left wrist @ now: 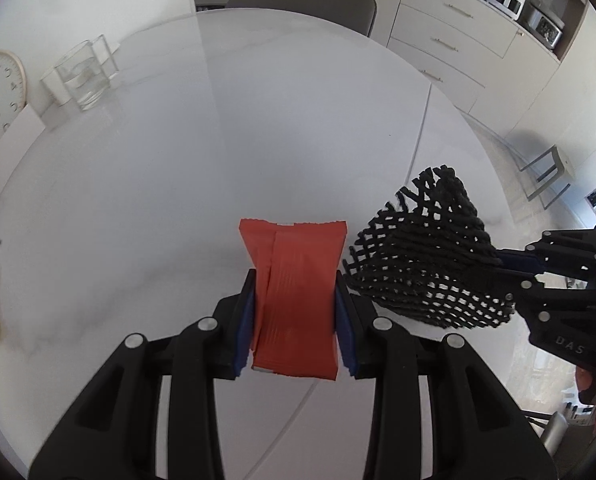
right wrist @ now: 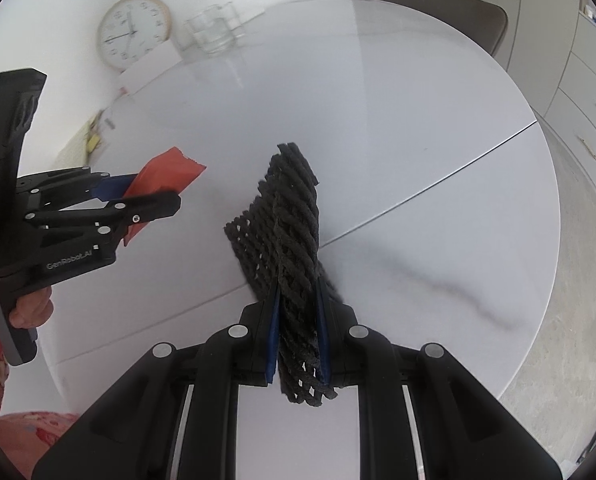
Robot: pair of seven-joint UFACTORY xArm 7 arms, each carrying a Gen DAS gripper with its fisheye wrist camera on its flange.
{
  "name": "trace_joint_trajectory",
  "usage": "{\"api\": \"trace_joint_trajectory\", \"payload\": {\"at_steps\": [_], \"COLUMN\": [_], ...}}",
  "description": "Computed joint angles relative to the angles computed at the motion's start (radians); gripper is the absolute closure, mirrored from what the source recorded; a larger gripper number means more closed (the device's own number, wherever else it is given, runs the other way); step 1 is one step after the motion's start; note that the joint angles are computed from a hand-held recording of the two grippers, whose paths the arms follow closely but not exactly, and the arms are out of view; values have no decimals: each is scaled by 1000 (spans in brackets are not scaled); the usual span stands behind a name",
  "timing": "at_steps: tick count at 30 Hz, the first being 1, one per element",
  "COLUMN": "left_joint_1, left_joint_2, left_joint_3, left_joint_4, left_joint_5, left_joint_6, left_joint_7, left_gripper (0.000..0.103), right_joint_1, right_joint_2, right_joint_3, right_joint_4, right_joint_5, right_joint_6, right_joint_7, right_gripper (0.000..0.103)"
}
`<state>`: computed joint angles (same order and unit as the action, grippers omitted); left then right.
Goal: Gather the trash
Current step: 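Carry the red paper and mesh pad over the pink bin and open both grippers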
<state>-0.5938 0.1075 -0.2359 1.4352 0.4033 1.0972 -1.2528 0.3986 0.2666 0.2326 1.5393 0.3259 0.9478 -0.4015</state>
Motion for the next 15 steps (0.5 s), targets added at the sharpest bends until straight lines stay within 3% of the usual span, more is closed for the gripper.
{"api": "trace_joint_trajectory", "payload": {"at_steps": [8, 15], "left_joint_1": [-46, -108], "left_joint_2": [-161, -142], "left_joint_3": [-93, -175], "left_joint_4": [-131, -84], "left_joint_5": [23, 20], "left_joint_6": [22, 109], "left_joint_7": [-202, -301], "left_gripper": [68, 68], "right_joint_1": [-9, 11], "right_joint_2": [-311, -519], "right_joint_3": [-18, -77], "right_joint_4": [-302, -470], "right_joint_5": [142, 216], "right_joint_6": [-12, 38], "right_joint_7": [-106, -164], "right_gripper": [86, 86]}}
